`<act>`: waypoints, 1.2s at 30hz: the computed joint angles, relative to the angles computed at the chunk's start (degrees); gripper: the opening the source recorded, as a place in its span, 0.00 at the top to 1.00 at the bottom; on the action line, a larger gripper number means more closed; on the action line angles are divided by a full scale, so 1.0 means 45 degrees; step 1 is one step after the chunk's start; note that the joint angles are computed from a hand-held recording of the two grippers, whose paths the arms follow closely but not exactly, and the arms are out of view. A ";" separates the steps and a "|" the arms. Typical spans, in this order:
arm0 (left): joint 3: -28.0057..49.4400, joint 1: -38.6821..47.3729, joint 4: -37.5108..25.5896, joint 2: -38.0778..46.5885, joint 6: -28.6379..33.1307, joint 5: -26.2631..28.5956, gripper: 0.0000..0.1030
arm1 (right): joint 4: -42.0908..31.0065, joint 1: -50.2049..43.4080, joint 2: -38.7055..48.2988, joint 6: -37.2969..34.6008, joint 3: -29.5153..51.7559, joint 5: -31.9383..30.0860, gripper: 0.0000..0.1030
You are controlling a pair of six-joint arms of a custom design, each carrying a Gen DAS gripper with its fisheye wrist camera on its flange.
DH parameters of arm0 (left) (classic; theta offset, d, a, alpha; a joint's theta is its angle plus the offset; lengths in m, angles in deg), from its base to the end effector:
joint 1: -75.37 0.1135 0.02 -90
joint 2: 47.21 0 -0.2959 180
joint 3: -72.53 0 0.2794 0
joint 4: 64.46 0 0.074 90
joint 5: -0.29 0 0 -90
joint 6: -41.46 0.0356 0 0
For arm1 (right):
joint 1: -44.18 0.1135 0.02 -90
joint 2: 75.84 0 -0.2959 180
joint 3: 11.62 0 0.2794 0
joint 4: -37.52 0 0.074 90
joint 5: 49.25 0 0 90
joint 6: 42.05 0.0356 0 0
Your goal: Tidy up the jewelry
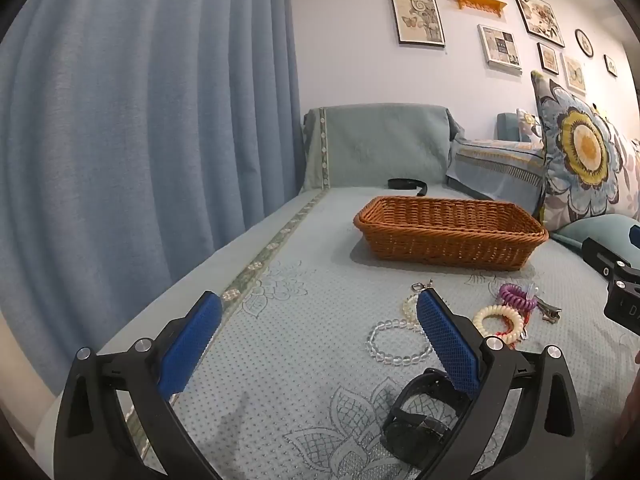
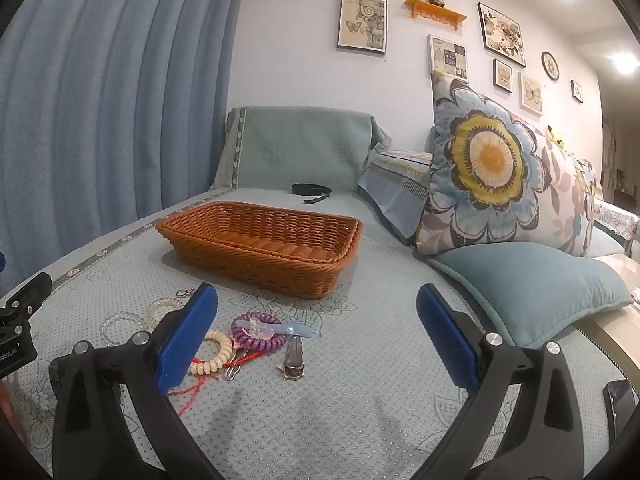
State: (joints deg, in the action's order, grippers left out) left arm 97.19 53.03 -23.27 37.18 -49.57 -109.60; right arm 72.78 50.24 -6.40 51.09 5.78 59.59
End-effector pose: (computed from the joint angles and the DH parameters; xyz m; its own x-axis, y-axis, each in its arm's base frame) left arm 0.2209 -0.0777 0.1325 -0.2951 0.1030 -0.9499 0.0538 0.9944 0.0911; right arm 0.1912 0.0087 0.1392 -0.2753 0.0229 -0.9611 0.2229 0.9740 -0.0406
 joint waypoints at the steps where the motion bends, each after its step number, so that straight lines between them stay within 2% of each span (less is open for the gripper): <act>1: 0.0003 0.0013 -0.0008 -0.0003 -0.0001 0.0016 0.08 | 0.0017 -0.0016 0.0017 -0.0008 0.0000 -0.0013 0.08; 36: -0.0026 -0.0009 0.0066 0.0021 -0.0005 -0.0011 0.08 | -0.0147 0.0233 -0.0027 0.0084 0.0034 0.0219 0.08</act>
